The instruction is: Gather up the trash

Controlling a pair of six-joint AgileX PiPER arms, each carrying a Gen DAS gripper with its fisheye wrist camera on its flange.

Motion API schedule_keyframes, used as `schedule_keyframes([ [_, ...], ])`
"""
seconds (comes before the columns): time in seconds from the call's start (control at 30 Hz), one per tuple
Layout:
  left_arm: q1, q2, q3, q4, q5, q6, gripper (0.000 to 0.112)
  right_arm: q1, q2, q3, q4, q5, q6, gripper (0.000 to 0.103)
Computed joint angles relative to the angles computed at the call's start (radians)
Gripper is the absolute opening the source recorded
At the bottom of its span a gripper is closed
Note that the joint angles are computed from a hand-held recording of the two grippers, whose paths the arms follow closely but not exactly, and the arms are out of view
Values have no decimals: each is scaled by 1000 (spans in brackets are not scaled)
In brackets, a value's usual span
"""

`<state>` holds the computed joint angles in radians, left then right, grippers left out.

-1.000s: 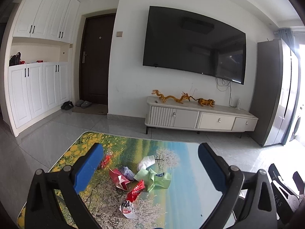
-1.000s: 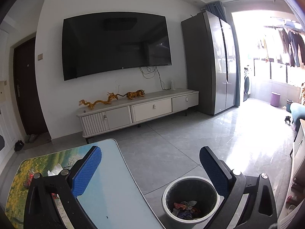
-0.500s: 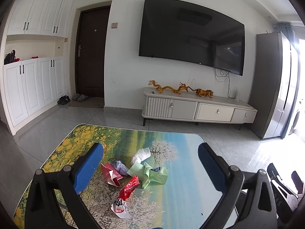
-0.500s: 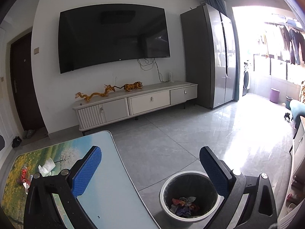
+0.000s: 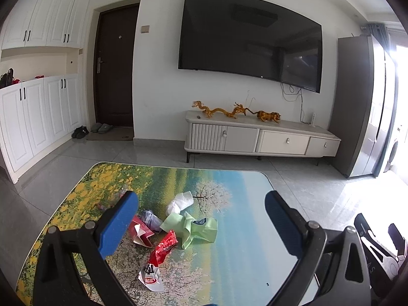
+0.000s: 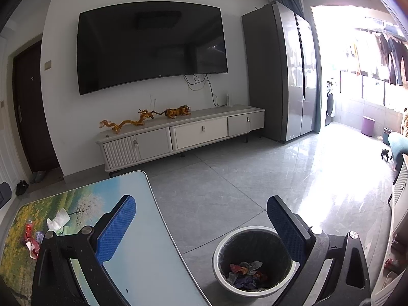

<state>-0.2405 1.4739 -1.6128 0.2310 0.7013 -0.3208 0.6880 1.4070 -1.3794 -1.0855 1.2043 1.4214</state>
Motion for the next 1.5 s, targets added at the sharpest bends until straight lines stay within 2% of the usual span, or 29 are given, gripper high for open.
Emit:
schedule_keyframes([
  [0.37, -32, 20, 88, -194, 4, 254, 100, -54, -12, 44, 28, -66, 1, 103],
  [0.53, 22, 43, 126, -250, -7, 344, 100, -97, -11, 48, 107, -149, -82, 103],
  [0.7, 152, 82, 135, -333, 10, 451, 100, -142, 47, 5, 258, -280, -215, 103],
  [0.83, 257, 125, 134, -462, 45, 573, 97, -172, 123, -63, 424, -391, -354, 103],
  [0.93, 317, 153, 130, -580, 81, 675, 93, -200, 197, -137, 606, -474, -507, 103],
  [1.0, 332, 165, 131, -609, 86, 705, 89, -220, 254, -192, 760, -518, -630, 102],
  [1.07, 344, 186, 118, -628, 108, 719, 81, -228, 315, -266, 860, -513, -719, 94],
  [1.2, 369, 224, 94, -668, 149, 740, 68, -239, 434, -408, 1041, -493, -868, 91],
  [1.37, 397, 238, 88, -725, 174, 785, 52, -236, 564, -586, 1170, -437, -973, 89],
  [1.4, 400, 239, 88, -733, 179, 794, 45, -237, 588, -622, 1188, -421, -984, 88],
  [1.5, 414, 258, 72, -763, 218, 811, 33, -238, 649, -703, 1233, -369, -1001, 78],
])
